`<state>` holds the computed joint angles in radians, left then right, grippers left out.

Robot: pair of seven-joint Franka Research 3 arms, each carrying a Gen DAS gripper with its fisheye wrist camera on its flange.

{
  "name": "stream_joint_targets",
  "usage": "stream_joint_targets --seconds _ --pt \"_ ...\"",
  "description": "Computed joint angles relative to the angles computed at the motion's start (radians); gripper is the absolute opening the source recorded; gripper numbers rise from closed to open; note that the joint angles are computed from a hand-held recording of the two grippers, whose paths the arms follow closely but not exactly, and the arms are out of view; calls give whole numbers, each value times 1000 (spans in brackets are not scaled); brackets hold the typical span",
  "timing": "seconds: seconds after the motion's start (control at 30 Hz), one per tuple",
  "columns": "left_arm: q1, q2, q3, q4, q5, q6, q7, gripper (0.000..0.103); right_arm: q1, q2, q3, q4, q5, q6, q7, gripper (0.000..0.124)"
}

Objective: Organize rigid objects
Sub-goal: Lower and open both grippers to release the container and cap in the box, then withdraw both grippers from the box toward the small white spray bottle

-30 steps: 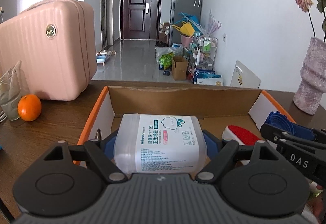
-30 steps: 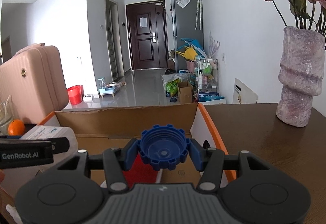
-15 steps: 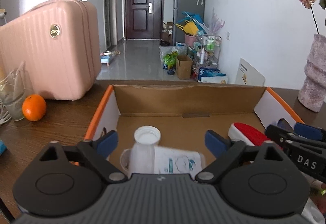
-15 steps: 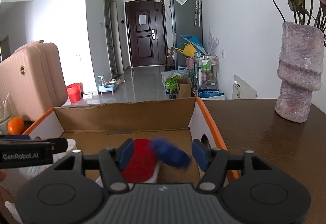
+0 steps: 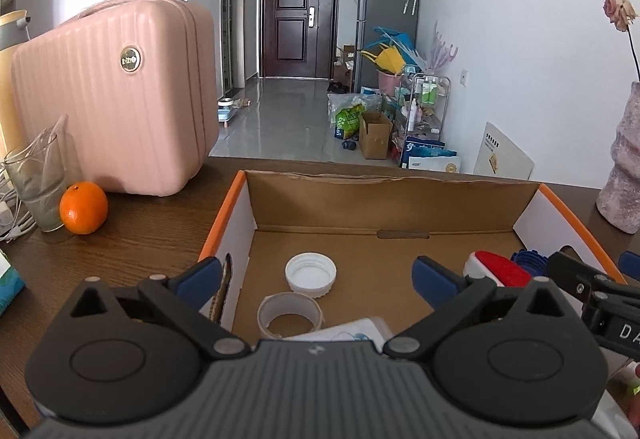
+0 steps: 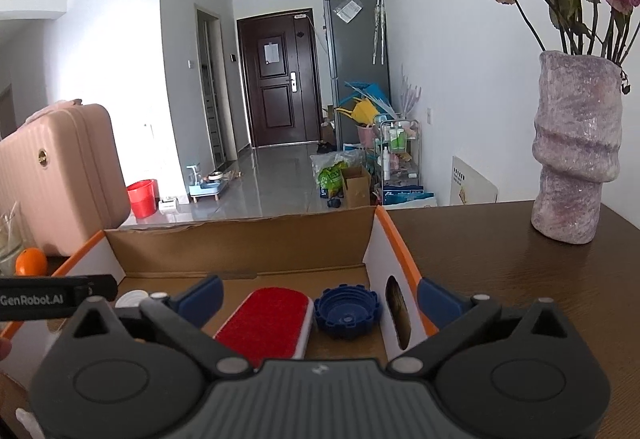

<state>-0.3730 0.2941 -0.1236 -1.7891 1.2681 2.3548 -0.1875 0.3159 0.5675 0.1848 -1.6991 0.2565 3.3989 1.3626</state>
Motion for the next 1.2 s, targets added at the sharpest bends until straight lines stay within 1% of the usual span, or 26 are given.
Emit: stream_joint_targets --seconds 0.2,0.23,0.33,0.43,0.57,0.77,0.87,1.07,1.2 --pt "0 -15 -1 -14 12 2 -17 103 7 -13 -5 -18 5 16 5 103" --pt "-2 -19 -2 -17 19 -3 -21 103 7 -17 -4 -24 3 22 5 103" --pt "-9 -36 -8 -31 49 -21 -41 103 34 -31 -31 -43 16 45 1 103" --pt "-12 -60 -18 -56 75 -39 -69 103 36 -52 -30 -75 15 79 -1 103" --pt "-6 -94 -36 -94 88 -41 -100 103 -2 -90 8 -135 -20 120 22 103" --pt "-6 -144 -67 -149 105 -68 -134 103 -37 -154 32 -232 -83 169 78 103" --pt "-5 -173 -84 -178 103 -79 -143 103 -25 -187 18 -276 -94 191 91 103" --pt "-8 -229 -120 -229 105 -113 -155 103 -24 -261 11 -373 -138 223 134 103" --pt "-8 -268 -142 -267 87 -120 -154 103 -16 -307 1 -435 -157 237 154 103"
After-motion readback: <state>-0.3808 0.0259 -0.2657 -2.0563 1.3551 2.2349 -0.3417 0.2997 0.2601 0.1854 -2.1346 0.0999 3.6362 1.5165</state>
